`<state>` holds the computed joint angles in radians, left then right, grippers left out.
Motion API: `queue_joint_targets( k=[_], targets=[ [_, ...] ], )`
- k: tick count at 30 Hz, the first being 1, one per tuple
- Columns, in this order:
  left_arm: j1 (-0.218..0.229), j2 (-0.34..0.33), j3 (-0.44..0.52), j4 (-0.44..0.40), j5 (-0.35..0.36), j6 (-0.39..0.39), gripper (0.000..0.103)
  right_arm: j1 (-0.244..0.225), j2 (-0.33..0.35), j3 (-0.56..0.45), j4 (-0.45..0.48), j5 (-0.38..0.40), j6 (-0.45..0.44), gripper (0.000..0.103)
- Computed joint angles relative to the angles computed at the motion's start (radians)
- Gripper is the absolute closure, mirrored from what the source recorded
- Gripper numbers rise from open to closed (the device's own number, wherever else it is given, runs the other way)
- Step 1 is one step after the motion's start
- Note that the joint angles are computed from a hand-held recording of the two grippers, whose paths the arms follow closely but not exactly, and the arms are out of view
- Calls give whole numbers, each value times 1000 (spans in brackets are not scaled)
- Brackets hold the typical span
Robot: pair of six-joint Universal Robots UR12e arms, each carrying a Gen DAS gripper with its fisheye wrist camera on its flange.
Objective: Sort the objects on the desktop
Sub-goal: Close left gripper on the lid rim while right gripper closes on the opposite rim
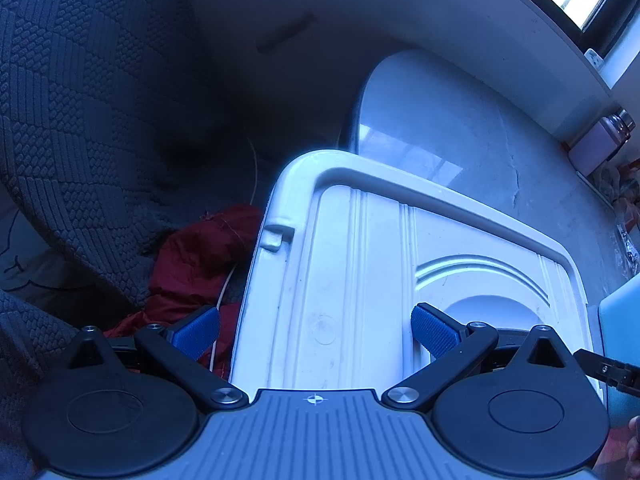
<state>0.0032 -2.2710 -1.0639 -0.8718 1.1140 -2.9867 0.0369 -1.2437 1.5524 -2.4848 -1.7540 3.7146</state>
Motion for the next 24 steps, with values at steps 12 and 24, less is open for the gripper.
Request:
queue_joint_targets(
  k=[12, 24],
  targets=[
    [14, -5, -11, 20, -59, -5, 0, 0, -2, -13, 21, 59, 16, 4],
    [19, 1, 1, -30, -43, -29, 0, -21, -12, -7, -2, 212, 28, 4]
  ],
)
